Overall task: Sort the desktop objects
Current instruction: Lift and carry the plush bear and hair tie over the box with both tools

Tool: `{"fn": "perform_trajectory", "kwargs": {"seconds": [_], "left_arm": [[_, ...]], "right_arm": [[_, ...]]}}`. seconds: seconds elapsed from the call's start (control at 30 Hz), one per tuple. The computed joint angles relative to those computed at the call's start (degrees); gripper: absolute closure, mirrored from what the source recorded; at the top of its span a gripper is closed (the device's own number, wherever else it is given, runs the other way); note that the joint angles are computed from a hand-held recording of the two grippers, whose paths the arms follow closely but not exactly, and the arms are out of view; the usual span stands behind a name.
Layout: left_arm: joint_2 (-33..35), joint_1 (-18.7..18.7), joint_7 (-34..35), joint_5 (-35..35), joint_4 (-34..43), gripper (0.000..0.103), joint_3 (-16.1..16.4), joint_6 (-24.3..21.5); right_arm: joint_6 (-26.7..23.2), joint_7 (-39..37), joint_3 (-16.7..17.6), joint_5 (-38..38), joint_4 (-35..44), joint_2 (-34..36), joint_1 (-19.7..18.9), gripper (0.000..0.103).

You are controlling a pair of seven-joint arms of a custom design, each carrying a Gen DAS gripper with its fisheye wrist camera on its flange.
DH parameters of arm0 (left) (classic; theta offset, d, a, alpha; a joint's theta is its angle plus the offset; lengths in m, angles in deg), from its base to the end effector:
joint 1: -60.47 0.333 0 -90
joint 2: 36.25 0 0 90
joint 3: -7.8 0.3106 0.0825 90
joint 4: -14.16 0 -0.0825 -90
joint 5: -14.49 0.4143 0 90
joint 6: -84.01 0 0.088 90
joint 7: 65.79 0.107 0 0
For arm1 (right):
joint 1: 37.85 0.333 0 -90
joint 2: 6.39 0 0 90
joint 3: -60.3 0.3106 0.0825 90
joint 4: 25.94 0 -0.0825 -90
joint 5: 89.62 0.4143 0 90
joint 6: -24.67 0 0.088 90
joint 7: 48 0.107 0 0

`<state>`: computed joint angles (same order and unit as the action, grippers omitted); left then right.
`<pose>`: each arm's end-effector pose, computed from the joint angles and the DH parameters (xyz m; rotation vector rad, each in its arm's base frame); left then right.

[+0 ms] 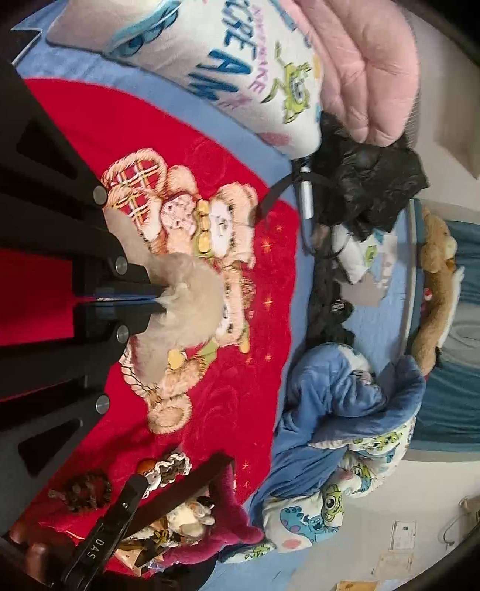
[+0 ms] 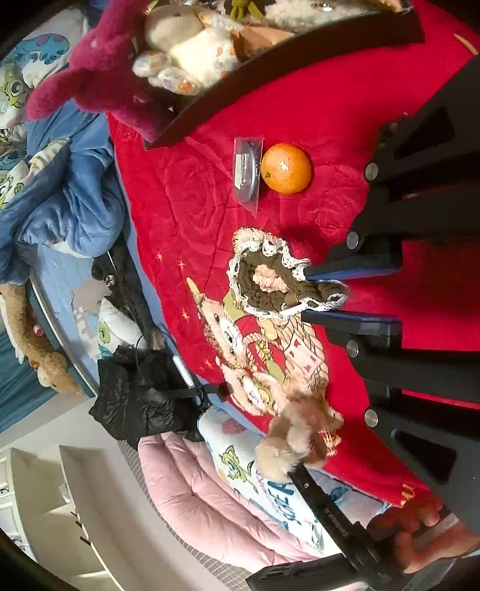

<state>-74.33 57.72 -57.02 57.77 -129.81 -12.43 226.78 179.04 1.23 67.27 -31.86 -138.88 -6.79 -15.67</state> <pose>0.3959 -0.1877 0.5412 -1.9657 1.1225 -0.7438 0.5599 0.2805 0.5263 -1.8330 1.1513 -0.0516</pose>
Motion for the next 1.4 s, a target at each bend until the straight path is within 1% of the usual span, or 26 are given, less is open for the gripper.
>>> {"fn": "perform_trajectory", "kwargs": {"seconds": [0.07, 0.1, 0.2, 0.37, 0.4, 0.47, 0.53, 0.63, 0.7, 0.73, 0.8, 0.87, 0.9, 1.0, 1.1, 1.2, 1.27, 1.33, 1.4], "left_arm": [[0.0, -0.6, 0.8, -0.3, 0.8, 0.103, -0.2, -0.5], [-0.1, -0.4, 0.1, 0.1, 1.3, 0.103, -0.9, -1.0], [0.8, -0.7, -0.2, 0.4, 2.9, 0.103, -1.6, -1.0], [4.3, -1.7, -0.4, 1.2, 7.0, 0.103, -2.6, -0.5], [5.7, -1.6, -0.8, 2.0, 8.5, 0.103, -3.6, -0.7], [8.1, -2.3, -0.6, 2.7, 10.8, 0.103, -4.0, -0.9], [10.7, -2.7, -2.1, 4.3, 13.4, 0.103, -5.1, -0.7], [15.4, -3.9, -4.0, 6.5, 17.7, 0.103, -5.8, -0.1], [19.2, -5.1, -5.0, 8.3, 21.2, 0.103, -6.1, 0.2], [21.0, -5.7, -5.6, 9.3, 22.9, 0.103, -6.5, -0.4], [25.2, -7.3, -5.7, 11.3, 27.0, 0.103, -6.9, -0.7], [29.0, -9.0, -5.7, 13.2, 30.7, 0.103, -7.2, -2.0], [31.5, -10.1, -4.8, 13.8, 33.2, 0.103, -7.3, -2.2], [36.9, -13.3, -3.1, 16.4, 38.7, 0.103, -7.1, -3.8], [42.1, -16.6, -2.1, 18.1, 44.0, 0.103, -6.2, -4.6], [45.6, -19.5, -1.2, 19.0, 47.6, 0.103, -4.8, -5.4], [47.6, -21.4, -0.5, 18.9, 49.9, 0.103, -3.7, -6.1], [48.8, -22.8, -0.3, 18.5, 51.3, 0.103, -2.4, -5.9], [49.5, -24.1, -0.5, 18.1, 52.1, 0.103, -1.1, -5.7]], "right_arm": [[0.0, -0.8, -0.1, 1.0, -0.5, -0.9, 0.0, 0.088], [-0.2, -1.1, -0.3, 1.6, -0.7, -1.3, -0.1, 0.088], [-0.4, -2.0, -0.8, 3.2, -1.5, -2.5, -0.1, 0.088], [-0.1, -2.8, -1.6, 3.7, -3.1, -5.1, 0.1, 0.088], [-0.1, -2.8, -1.9, 3.4, -3.5, -5.6, 0.1, 0.088], [0.1, -2.9, -2.4, 3.0, -4.2, -6.8, -0.1, 0.088], [0.1, -3.2, -3.2, 2.6, -5.3, -8.2, -0.3, 0.088], [0.4, -2.8, -4.5, 1.3, -7.2, -10.8, -1.1, 0.088], [0.4, -2.8, -5.6, 0.6, -8.3, -12.4, -1.7, 0.088], [0.7, -2.5, -6.1, -0.2, -8.9, -13.2, -2.2, 0.088], [1.1, -2.2, -7.1, -1.6, -10.2, -15.0, -3.0, 0.088], [1.3, -2.2, -8.6, -2.7, -11.5, -16.8, -4.1, 0.088], [1.5, -2.3, -9.1, -3.3, -12.2, -17.5, -4.5, 0.088], [1.6, -2.0, -11.3, -5.4, -14.0, -19.5, -6.5, 0.088], [1.3, -2.1, -13.6, -5.7, -15.3, -20.8, -8.2, 0.088], [0.6, -3.3, -15.8, -4.4, -15.9, -21.4, -9.2, 0.087], [0.2, -4.0, -16.2, -3.8, -15.6, -21.0, -9.7, 0.087], [-0.2, -3.9, -16.1, -4.1, -15.4, -20.5, -10.5, 0.087], [-1.2, -5.1, -16.5, -3.0, -15.1, -20.3, -10.5, 0.088]]}}
